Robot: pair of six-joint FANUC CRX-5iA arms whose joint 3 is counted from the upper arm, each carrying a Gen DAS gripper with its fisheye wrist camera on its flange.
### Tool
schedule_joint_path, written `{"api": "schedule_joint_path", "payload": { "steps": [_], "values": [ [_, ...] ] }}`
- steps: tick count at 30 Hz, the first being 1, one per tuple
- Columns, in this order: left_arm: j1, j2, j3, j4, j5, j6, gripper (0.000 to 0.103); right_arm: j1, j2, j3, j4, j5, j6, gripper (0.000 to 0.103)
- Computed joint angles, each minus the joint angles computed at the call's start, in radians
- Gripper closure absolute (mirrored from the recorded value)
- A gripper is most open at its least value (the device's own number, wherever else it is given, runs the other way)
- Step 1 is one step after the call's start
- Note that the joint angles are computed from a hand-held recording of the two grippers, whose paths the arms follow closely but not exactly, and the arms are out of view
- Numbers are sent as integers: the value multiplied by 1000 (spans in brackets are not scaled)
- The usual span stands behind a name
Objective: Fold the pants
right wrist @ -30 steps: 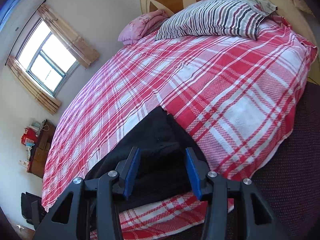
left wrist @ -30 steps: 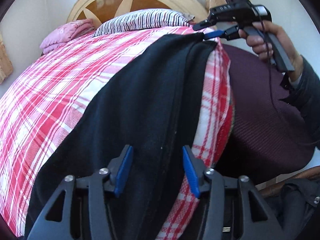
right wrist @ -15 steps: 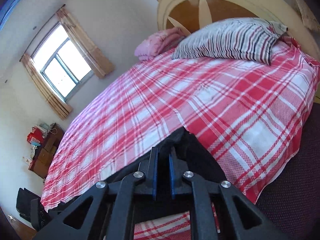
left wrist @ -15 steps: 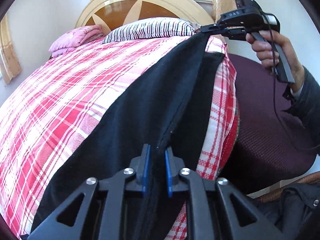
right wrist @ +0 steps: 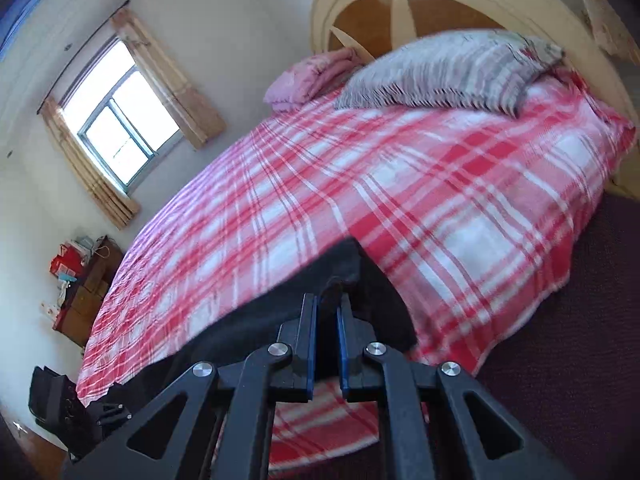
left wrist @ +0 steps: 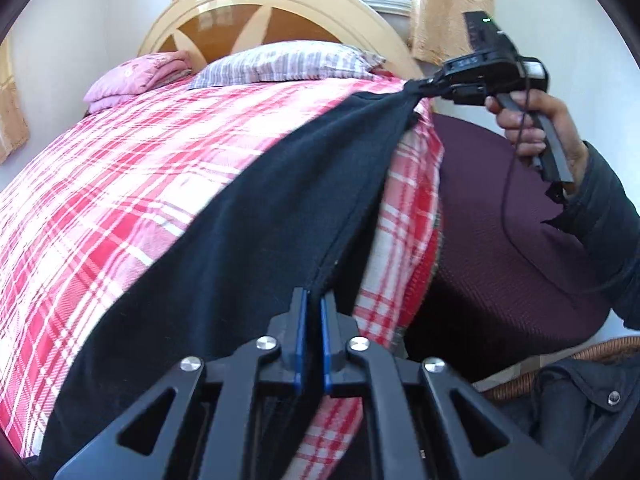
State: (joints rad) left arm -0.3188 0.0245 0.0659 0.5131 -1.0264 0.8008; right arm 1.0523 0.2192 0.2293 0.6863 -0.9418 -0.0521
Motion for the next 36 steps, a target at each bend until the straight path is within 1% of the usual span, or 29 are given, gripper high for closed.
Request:
{"api": "schedule_joint_path", "payload": {
  "steps": [1,3,6,8,10,12,14,17,19,21,22,24,25,27,29,30,33,34,35,36],
  "values": [
    [-6,0,0,-9,0,-3,96,-3,-1,5,-31,-9,22,94],
    [-13,5,5,-23,-1,-7,96,-6,-3,4,-34,-18,20,94],
    [-11,12,0,-14,-11,-7,96,-10,6,31,-82,-42,60,94],
    [-13,12,-3,-12,-15,-13,96,-9,12,35,-68,-60,46,86],
    [-19,13,-2,-19,-17,-22,96,-2,23,49,-8,-115,19,68],
    [-24,17,2,-28,-18,-16,96,-6,21,57,25,-113,25,60],
    [-22,21,3,-26,-20,-11,96,-23,32,92,7,-99,63,59],
    [-16,23,2,-14,-18,0,96,-70,84,207,-135,-94,196,59],
    [-14,15,-6,-10,-3,1,96,-118,144,324,-300,-123,310,59],
    [-12,17,-4,-8,-4,4,96,-152,189,400,-409,-146,377,59],
    [-11,20,-4,-9,-6,7,96,-160,199,405,-423,-135,377,70],
    [-8,24,-5,0,-8,8,95,-158,211,409,-392,-125,389,96],
    [-5,26,-6,8,-10,6,95,-156,193,374,-374,-81,375,96],
    [-5,27,-5,8,-6,6,95,-139,156,299,-284,-2,321,97],
    [-6,23,-8,4,-6,2,95,-118,136,247,-169,23,264,97],
    [-9,22,-10,0,-2,1,95,-114,143,253,-147,-1,258,97],
    [-15,17,-13,-9,4,0,95,-117,190,322,-181,-87,311,96],
    [-15,15,-13,-12,7,-1,95,-118,217,357,-197,-131,346,96],
    [-16,10,-16,-15,12,-2,95,-119,231,376,-204,-151,358,94],
    [-17,2,-21,-20,19,-3,95,-118,233,377,-202,-160,356,86]
  ]
}}
